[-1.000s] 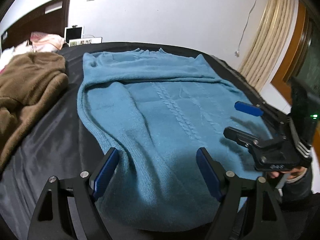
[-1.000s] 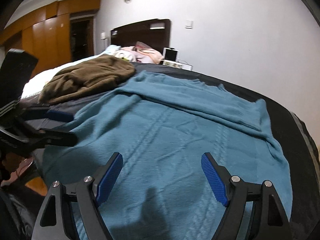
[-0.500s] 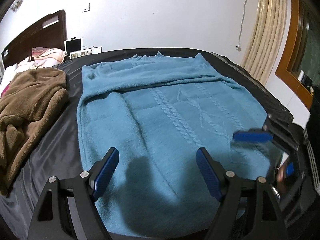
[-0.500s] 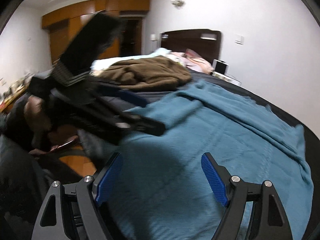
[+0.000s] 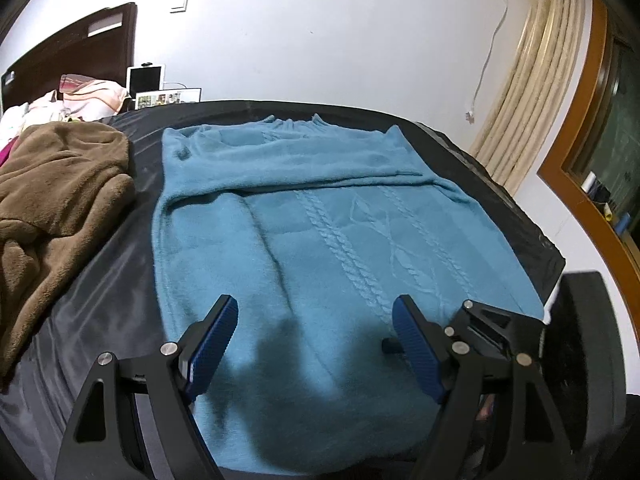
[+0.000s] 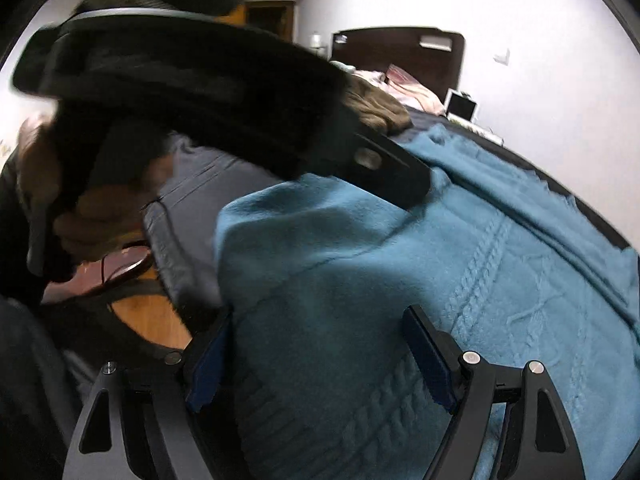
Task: Fold clothes
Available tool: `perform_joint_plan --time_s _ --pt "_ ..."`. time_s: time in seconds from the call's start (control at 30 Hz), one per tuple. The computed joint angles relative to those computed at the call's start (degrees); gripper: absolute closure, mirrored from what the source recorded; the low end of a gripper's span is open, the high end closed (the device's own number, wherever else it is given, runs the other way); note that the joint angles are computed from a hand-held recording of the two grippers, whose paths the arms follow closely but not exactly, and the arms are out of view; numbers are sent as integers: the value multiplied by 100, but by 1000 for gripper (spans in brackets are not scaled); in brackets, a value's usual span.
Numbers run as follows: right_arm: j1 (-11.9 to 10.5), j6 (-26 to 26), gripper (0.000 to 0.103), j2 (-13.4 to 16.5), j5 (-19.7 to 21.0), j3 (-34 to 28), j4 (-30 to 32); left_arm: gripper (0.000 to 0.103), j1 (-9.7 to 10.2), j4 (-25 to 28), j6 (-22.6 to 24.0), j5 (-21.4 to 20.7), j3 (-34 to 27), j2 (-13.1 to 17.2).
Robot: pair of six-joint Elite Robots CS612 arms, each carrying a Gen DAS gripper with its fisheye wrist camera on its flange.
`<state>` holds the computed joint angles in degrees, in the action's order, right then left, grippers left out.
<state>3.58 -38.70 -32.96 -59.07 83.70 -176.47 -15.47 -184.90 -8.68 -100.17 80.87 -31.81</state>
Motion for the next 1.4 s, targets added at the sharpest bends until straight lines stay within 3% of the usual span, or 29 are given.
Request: perform_joint_plan --time_s 0.3,0.5,0.63,0.77,0.9,1.13,1.27,1.4 --pt "-129 1651 21 200 -361 -406 -219 20 244 -1 -462 -416 118 -6" --pt "-251 2439 21 241 -209 -591 51 20 367 36 -729 -813 133 86" --pt "-304 2750 21 269 -92 -645 151 20 319 -308 -600 -930 80 188" --pt "-392 2919 21 264 186 -643 242 20 239 -437 -406 -1150 -102 329" --pt "-457 2976 21 273 438 -648 278 20 175 -160 -247 -1547 -341 442" --pt "-670 2769 21 125 821 -347 2 20 99 -127 -118 -1705 -468 465" --pt "-852 2586 21 -104 672 155 -797 20 86 -231 1 -1687 -388 417" --pt "-1067 2692 21 -354 34 706 -1520 20 68 -173 50 -1569 -349 395"
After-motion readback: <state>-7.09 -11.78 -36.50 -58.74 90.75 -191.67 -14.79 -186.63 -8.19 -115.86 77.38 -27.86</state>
